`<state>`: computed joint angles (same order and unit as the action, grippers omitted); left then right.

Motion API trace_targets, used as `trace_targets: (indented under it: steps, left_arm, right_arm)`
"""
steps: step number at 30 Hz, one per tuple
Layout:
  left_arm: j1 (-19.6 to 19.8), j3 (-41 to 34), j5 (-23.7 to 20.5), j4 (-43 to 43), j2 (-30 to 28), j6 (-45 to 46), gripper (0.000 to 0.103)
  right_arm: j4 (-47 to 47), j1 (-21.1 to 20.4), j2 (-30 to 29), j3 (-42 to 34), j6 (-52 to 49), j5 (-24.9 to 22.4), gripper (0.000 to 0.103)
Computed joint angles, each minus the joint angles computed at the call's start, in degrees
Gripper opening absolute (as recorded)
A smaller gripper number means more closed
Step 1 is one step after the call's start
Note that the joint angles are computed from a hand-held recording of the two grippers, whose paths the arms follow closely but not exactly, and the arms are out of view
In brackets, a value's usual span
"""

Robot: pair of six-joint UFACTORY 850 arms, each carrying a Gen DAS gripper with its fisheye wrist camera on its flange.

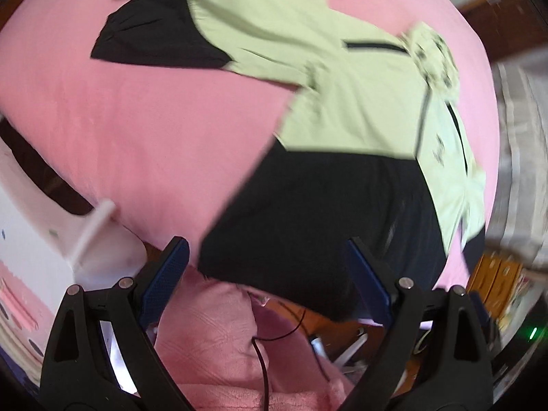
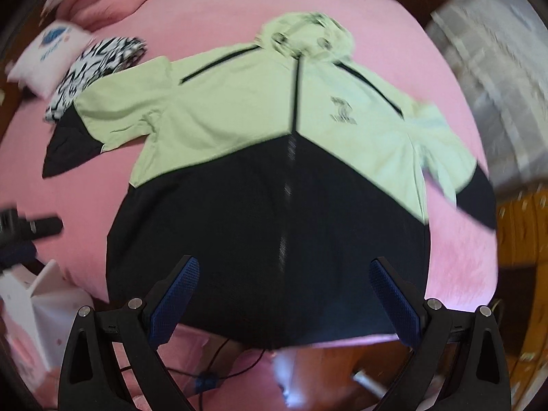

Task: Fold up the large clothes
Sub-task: 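Grasp the black sleeve cuff with the left gripper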

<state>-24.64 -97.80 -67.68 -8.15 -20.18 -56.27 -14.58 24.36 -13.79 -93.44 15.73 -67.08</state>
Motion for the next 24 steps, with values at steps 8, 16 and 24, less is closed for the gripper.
trace_targets:
  steps: [8, 16, 24]
  left_arm:
    - [16.98, 13.62, 11.32, -8.87, 3.2, 2.71, 0.09]
    - [27.94, 23.26, 23.31, -10.64, 1.67, -1.89, 0.09]
    - [30.65, 26.62, 37.33, -2.67, -3.02, -14.73, 0.09]
  right_arm:
    - [-0.57, 7.83, -10.77, -10.76, -0.31, -4.98, 0.101]
    - [3.06, 11.76, -14.47, -11.15, -4.93, -6.05, 0.101]
    - [5.26, 10.78, -16.38, -9.05, -1.89, -6.43, 0.101]
